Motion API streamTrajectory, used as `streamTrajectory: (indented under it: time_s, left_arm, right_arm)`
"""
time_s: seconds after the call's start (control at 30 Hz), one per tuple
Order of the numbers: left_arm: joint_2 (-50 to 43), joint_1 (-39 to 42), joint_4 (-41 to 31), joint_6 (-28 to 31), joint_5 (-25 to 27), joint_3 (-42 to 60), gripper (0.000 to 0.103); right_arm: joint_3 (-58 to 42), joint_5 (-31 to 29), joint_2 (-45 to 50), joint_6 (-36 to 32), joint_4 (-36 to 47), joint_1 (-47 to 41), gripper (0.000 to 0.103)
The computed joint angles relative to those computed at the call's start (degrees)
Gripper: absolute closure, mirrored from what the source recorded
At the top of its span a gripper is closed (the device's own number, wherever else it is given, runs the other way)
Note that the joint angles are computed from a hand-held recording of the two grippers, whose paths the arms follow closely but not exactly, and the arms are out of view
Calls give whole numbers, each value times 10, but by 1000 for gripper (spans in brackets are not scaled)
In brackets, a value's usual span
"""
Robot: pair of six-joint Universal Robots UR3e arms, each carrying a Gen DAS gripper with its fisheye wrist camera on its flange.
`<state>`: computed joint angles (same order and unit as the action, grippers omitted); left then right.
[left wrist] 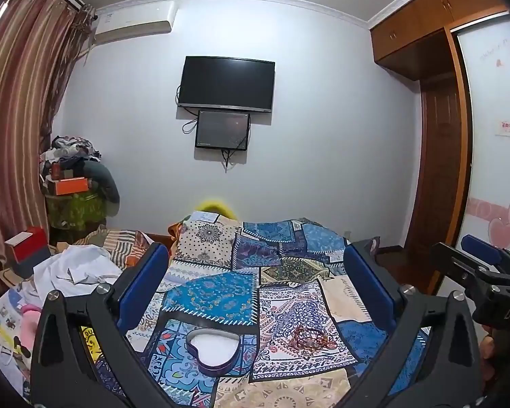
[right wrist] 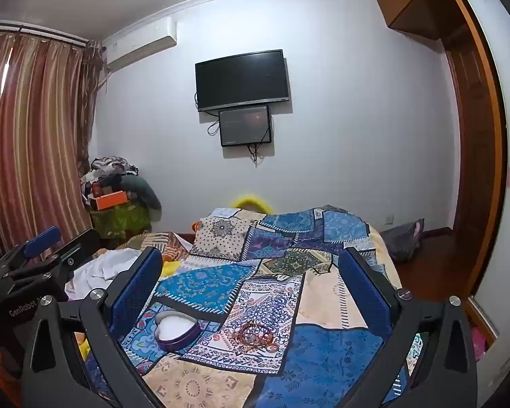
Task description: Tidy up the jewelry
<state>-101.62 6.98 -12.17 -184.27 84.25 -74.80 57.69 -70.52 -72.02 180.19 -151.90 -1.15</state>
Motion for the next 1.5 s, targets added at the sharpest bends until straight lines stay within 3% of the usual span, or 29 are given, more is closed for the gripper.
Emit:
streamTrajectory:
  time_s: [1.5]
  left_arm:
    - [-7, -2, 3, 2, 2, -3, 0]
  right_arm:
    - [2, 3, -2, 4, -1, -5, 0]
